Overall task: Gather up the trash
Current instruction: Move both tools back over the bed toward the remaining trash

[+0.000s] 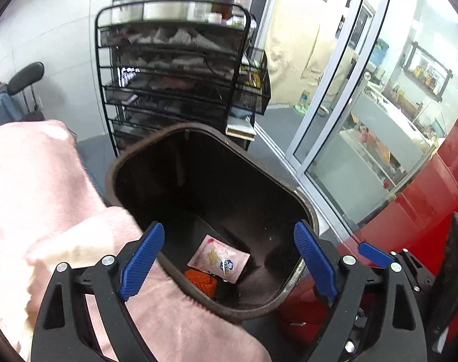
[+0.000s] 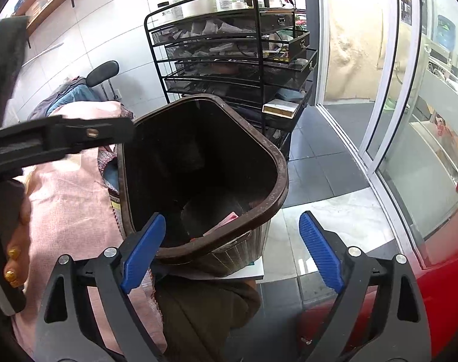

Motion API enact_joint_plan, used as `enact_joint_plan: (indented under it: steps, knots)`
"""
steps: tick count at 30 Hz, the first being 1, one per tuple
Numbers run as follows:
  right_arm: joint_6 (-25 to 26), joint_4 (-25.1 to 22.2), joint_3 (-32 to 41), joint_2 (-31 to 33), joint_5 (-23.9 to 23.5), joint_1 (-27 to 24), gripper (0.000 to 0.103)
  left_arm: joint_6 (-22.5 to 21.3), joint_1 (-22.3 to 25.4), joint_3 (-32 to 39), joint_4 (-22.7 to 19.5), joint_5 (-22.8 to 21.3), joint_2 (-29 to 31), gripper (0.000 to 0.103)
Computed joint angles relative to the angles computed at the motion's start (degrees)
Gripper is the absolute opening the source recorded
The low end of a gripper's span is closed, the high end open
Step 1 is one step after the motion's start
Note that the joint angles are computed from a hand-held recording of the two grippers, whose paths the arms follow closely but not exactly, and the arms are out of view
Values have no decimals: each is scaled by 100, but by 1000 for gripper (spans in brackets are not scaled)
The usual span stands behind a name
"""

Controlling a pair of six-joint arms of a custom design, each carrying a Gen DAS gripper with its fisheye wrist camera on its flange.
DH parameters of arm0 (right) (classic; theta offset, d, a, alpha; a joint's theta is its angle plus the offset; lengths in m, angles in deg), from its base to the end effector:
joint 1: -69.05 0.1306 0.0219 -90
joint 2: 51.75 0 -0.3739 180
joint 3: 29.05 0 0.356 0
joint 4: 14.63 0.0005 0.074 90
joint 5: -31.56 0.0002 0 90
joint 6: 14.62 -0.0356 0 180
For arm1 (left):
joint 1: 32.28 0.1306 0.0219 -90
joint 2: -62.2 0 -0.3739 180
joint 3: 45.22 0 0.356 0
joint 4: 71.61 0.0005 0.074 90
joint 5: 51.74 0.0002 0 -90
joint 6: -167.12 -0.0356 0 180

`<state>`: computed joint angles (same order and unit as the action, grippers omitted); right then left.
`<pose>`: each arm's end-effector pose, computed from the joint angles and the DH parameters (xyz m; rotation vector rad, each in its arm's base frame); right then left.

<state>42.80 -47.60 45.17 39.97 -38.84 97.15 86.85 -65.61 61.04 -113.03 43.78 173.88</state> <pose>0.3948 0.1967 0.3142 0.2407 2.3734 0.0772 0.4901 -0.3270 0.3645 0.5434 2.3740 -0.4626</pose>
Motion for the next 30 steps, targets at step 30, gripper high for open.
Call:
enact_joint_plan:
  steps: [30]
  knots:
    - [1250,552,1190,795,-636,1304,90,1722,1174,-3918,1284,-2139,-3760,96]
